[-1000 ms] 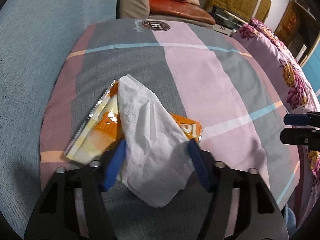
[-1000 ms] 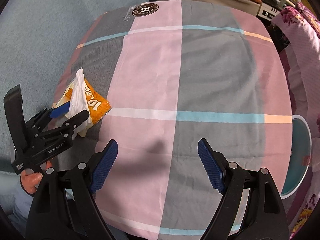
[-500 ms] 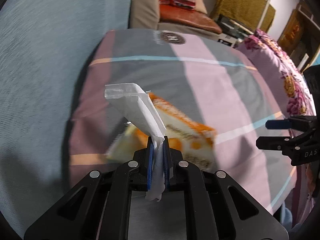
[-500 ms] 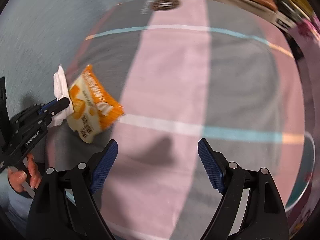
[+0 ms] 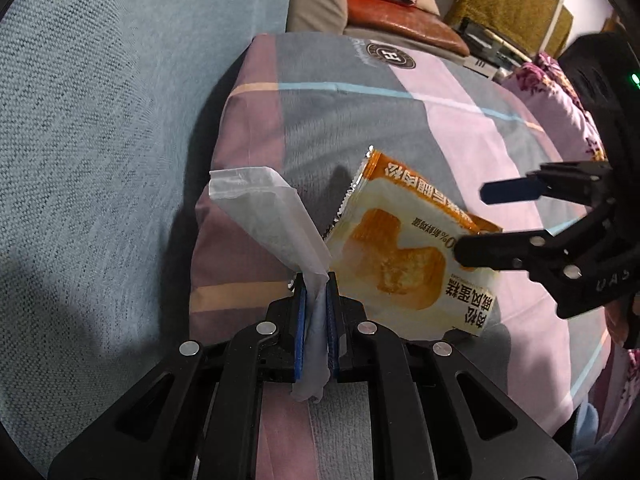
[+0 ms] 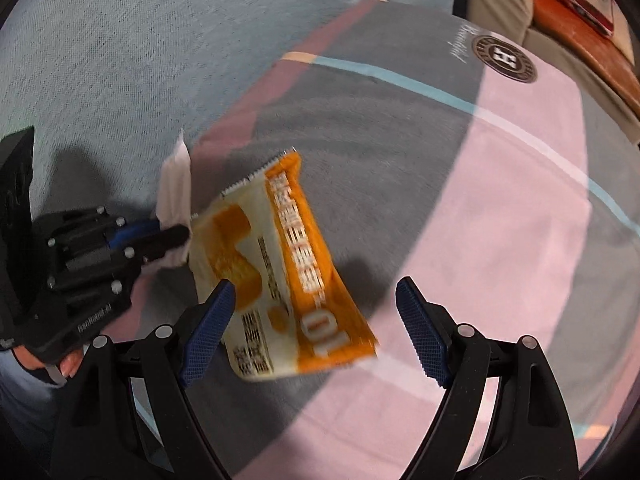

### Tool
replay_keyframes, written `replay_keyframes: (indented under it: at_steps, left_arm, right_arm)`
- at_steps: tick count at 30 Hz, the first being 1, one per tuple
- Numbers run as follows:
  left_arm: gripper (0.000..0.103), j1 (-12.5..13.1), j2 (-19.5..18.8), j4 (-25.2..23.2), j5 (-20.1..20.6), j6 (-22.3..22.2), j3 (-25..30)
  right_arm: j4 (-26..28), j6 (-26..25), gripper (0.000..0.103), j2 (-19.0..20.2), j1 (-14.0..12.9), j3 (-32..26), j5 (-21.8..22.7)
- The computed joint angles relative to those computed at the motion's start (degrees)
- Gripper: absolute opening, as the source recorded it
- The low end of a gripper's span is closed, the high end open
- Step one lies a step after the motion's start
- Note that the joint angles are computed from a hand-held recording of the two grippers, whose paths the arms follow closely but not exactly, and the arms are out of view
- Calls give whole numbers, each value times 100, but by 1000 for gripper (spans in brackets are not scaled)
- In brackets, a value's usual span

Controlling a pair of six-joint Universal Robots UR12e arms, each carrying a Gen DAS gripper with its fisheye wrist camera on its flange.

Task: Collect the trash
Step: 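Grasp the white tissue with the left tool while the right tool grasps the orange chip bag, then carry the tissue and chip bag over the teal bin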

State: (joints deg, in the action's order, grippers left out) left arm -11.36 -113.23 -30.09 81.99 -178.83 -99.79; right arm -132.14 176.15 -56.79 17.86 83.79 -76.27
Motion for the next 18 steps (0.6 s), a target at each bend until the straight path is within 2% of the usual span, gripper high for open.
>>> replay_keyframes:
  at_steps: [6, 8, 12, 14, 18]
  left_arm:
    - [10, -7, -20, -63, 17, 4, -12]
    - [10, -23, -33, -66, 42, -23, 2]
    - [10, -74, -46, -64, 124, -42, 24]
    - [10, -79, -44, -92, 16, -52, 37]
    - [10, -197, -61, -67, -53, 7, 96]
  right_arm:
    - [3, -74, 76, 145, 1, -125, 210]
    - [71, -100, 55, 164, 8, -139, 296]
    - [91, -111, 39, 136, 22, -98, 350]
    - [-46, 13, 26, 31, -6, 51, 353]
    - [-302, 336, 24, -239, -91, 403, 288]
